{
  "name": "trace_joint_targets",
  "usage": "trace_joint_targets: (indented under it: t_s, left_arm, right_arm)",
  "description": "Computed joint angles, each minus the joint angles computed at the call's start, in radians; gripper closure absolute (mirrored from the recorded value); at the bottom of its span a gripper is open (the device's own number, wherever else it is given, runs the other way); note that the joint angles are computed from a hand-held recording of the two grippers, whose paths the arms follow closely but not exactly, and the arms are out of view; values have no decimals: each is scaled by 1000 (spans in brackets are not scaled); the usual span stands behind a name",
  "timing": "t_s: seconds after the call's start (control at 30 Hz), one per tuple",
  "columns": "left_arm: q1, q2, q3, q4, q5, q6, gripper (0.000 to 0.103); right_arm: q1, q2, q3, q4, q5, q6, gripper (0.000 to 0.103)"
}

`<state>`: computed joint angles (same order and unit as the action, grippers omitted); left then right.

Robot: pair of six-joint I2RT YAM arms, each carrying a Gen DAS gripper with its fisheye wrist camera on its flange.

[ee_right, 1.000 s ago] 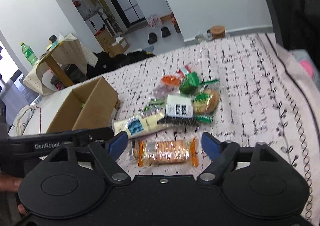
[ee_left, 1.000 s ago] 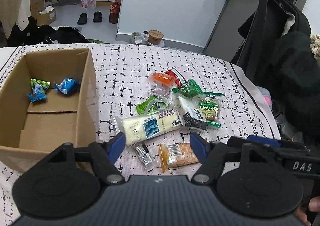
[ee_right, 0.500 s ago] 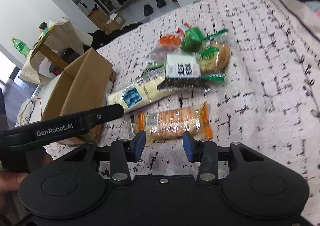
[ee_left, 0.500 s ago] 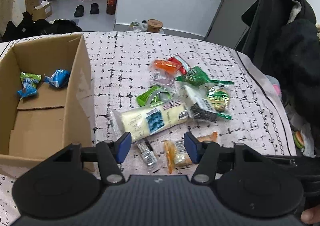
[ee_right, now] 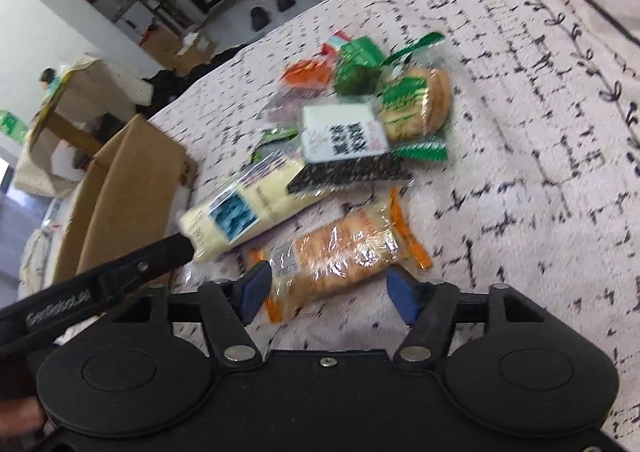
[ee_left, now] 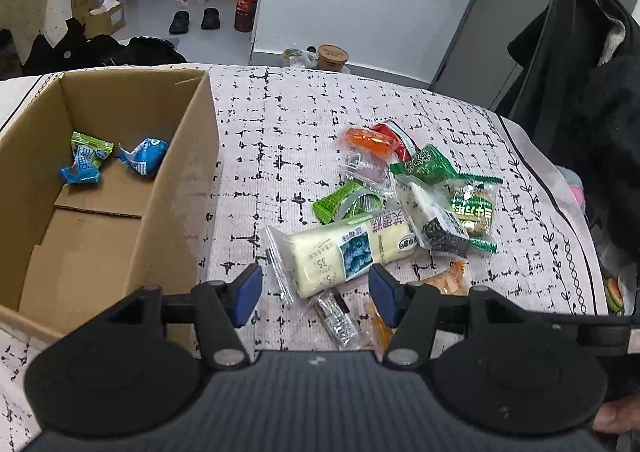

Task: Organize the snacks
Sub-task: 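Grasp the orange biscuit stick pack with right tool while left tool grasps white cream-cake bag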

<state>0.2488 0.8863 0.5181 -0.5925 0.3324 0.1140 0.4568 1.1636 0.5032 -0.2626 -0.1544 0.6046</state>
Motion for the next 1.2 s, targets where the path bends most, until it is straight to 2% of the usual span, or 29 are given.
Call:
trace_joint_targets:
  t_s: [0.17, 0.4, 0.5, 0.67, 0.8, 0.9, 1.07, 1.2]
  left_arm:
    - [-30, -4, -11, 34, -7, -47, 45]
    - [-78, 29, -21, 104, -45, -101, 44]
    - [-94, 62, -27, 142, -64, -120, 43]
    - [-124, 106, -45, 213, -107, -131, 41]
    - [-127, 155, -47, 251, -120, -137, 41]
    - [-135, 180, -51, 275, -132, -139, 39]
    - [-138, 204, -69, 316, -117, -127, 29]
    - [-141, 214, -82, 341, -109, -128, 25]
  right_arm:
    - [34, 101, 52, 14, 94, 36, 37]
    - [66, 158, 86, 40, 187, 83, 38]
    - [76, 176, 99, 33, 212, 66, 43]
    - [78, 144, 95, -10, 227, 23, 49]
    - [70, 80, 76, -79, 230, -17, 59]
    - [52, 13, 42, -107, 212, -33, 61]
    - [68, -37, 32, -145, 240, -27, 62]
    - [83, -11, 34, -123, 242, -25, 57]
